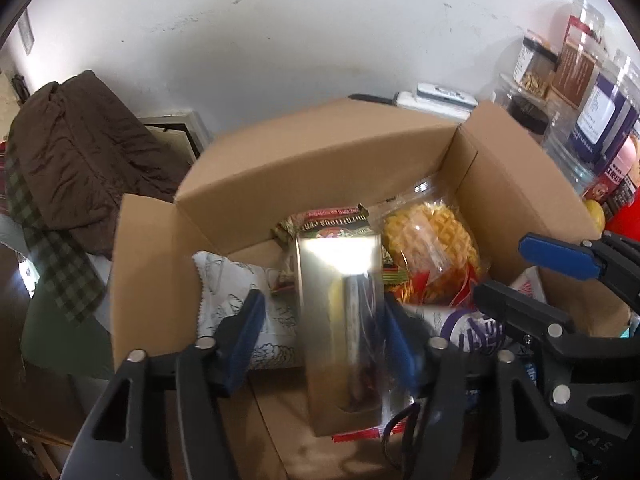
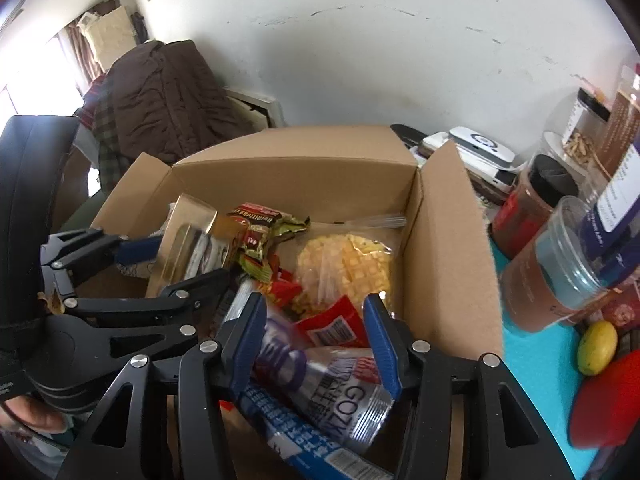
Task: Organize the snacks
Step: 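Lower the gold box and foil bag into the box and open both tools, then withdraw both tools up and back from the box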
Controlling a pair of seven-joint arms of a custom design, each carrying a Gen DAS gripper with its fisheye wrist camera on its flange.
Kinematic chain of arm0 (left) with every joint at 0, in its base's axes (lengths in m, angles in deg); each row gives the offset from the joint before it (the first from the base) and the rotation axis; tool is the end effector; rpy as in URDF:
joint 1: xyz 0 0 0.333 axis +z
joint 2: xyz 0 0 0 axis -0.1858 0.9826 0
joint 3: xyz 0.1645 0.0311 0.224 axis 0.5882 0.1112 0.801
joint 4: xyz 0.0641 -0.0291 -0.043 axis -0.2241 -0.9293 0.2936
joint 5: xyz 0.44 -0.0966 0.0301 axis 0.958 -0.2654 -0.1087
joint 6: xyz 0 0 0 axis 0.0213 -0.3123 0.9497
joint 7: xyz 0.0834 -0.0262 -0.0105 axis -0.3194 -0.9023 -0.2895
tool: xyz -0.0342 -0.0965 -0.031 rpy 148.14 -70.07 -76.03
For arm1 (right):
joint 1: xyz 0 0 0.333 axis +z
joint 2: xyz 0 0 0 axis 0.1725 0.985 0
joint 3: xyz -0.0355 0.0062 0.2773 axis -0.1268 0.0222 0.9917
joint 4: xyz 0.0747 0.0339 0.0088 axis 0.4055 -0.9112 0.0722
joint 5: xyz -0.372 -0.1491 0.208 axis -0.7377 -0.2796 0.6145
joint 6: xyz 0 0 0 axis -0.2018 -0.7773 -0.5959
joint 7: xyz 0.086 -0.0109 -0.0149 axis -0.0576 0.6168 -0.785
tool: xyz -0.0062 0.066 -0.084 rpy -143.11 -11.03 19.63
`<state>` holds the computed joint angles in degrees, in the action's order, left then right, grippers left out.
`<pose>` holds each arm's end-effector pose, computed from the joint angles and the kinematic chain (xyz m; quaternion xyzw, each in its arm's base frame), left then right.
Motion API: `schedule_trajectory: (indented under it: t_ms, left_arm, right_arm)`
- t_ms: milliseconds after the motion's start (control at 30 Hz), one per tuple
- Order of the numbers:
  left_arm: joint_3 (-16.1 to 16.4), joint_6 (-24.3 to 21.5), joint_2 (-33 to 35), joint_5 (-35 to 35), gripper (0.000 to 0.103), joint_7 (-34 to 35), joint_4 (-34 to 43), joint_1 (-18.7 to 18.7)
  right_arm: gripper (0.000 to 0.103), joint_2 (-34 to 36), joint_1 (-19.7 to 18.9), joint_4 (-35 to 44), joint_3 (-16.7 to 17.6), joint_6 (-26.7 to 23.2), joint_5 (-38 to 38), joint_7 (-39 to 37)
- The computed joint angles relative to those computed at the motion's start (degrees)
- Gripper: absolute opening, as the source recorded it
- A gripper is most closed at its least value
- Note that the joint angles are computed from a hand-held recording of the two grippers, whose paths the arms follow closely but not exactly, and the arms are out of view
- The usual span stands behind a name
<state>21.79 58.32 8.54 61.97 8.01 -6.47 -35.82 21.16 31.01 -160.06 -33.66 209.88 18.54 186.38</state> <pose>0.7088 -0.4207 0.3140 -0.4254 0.8635 -0.2317 0.1405 0.6163 0.2689 0.3213 -0.6040 0.7360 -0.1970 0.2339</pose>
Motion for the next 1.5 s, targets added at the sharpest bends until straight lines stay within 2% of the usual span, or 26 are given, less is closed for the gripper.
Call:
schedule_trajectory:
  t_ms: [67, 233, 500, 967, 1067, 1200, 1300, 1367, 1433, 1500]
  left_arm:
    - [0.55, 1.62, -1.36, 0.47, 0.069, -0.94, -1.70, -0.20]
    - [0.82, 5.62, -4.93, 0.88, 0.069, -2.45, -5.81, 0.05]
    - [0.04, 9.73, -9.72, 0.16, 0.069, -2.85, -10.51, 1.09]
    - [-0.98, 21.51, -25.57, -1.27, 0.070, -3.36, -28.38, 2.88]
    - [-1.51, 24.11, -28.96, -1.93, 0.079, -3.30, -32.26, 3.49]
    - [-3.02, 27.62, -33.76, -3.93, 0.080, -1.80, -37.71, 5.06]
    - [-5.41, 29.83, -37.59, -8.39, 0.080, 1.96, -41.87, 7.16]
    - [-5.49, 31.41, -39.76, -9.27, 0.081, 2.44, -44.31, 7.23]
    - [-6.28, 33.27, -42.30, -11.75, 0.088, 4.34, -47.17, 7.83]
    - [-5.65, 35.60, -44.69, -9.04, 0.102, 1.13, -50.18, 7.59]
  right_arm:
    - [0.051, -0.56, 0.16, -0.36, -0.11, -0.39, -0.41, 0.50]
    - [0.051, -2.32, 0.46, -1.16, -0.29, -0.60, -3.12, 2.92]
    - [0.051, -6.61, 0.78, -2.27, 0.21, -2.40, -13.19, 10.29]
    - [0.051, -17.57, -1.08, -7.11, 5.94, -8.08, -29.13, 22.67]
    - [0.051, -20.18, -1.40, -8.53, 7.59, -9.54, -31.87, 24.90]
    - [0.051, -23.26, -1.67, -10.25, 9.62, -11.30, -34.26, 27.12]
    - [0.057, -25.88, -1.75, -11.90, 11.14, -12.55, -36.17, 29.08]
    - [0.058, -27.36, -1.74, -12.83, 12.04, -13.27, -36.79, 29.66]
    - [0.064, -28.93, -1.69, -13.85, 12.98, -14.00, -37.46, 30.52]
    - [0.066, -30.34, -1.65, -14.82, 13.93, -14.49, -38.38, 31.72]
